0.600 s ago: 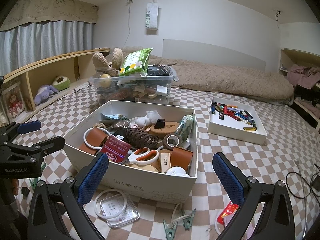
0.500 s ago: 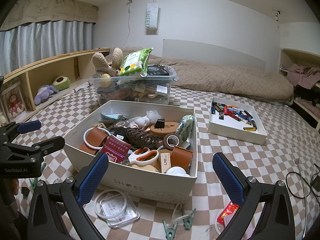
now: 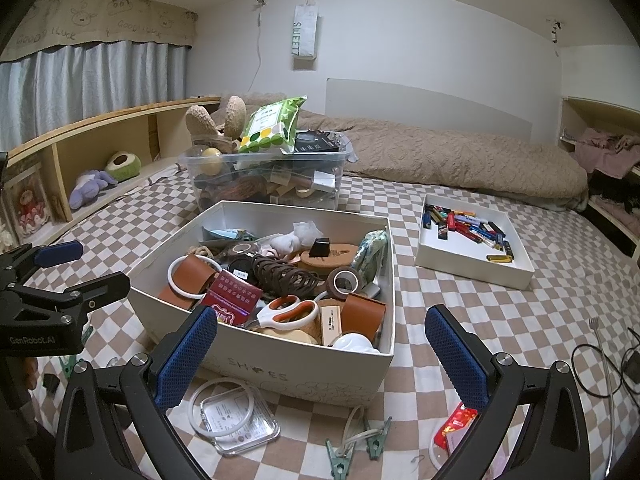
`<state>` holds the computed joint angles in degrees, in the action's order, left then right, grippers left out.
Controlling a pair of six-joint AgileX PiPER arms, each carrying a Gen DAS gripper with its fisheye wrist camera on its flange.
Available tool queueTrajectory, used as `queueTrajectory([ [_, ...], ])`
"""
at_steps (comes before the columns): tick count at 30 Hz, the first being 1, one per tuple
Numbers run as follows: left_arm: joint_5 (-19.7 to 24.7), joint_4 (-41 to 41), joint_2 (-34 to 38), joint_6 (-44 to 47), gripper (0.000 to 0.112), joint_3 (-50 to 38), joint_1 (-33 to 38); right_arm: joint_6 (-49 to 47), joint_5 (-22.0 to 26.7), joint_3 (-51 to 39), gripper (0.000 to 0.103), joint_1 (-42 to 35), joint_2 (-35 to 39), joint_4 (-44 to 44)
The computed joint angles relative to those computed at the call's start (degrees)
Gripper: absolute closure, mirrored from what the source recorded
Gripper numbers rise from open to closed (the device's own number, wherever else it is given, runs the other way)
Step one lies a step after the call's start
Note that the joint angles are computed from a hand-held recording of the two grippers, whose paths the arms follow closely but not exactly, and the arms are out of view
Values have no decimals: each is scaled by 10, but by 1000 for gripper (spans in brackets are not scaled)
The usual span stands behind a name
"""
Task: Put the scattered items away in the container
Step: 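Move both tools from the white box toward the scattered items on the bed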
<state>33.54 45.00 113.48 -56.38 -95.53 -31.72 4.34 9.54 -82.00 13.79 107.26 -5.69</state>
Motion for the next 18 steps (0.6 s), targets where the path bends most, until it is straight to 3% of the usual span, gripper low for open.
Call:
queueTrajectory([
  [9,-16,27,-15,-41,9,25,-3,-14,0,6,0,-13,-11,20],
  [13,-27,33,-31,-62,9,42,10,35,3,6,0,-23,-17,-26],
  [18,-46,39,-55,-93,9,69,27,41,-1,17,0,-47,-28,-14],
])
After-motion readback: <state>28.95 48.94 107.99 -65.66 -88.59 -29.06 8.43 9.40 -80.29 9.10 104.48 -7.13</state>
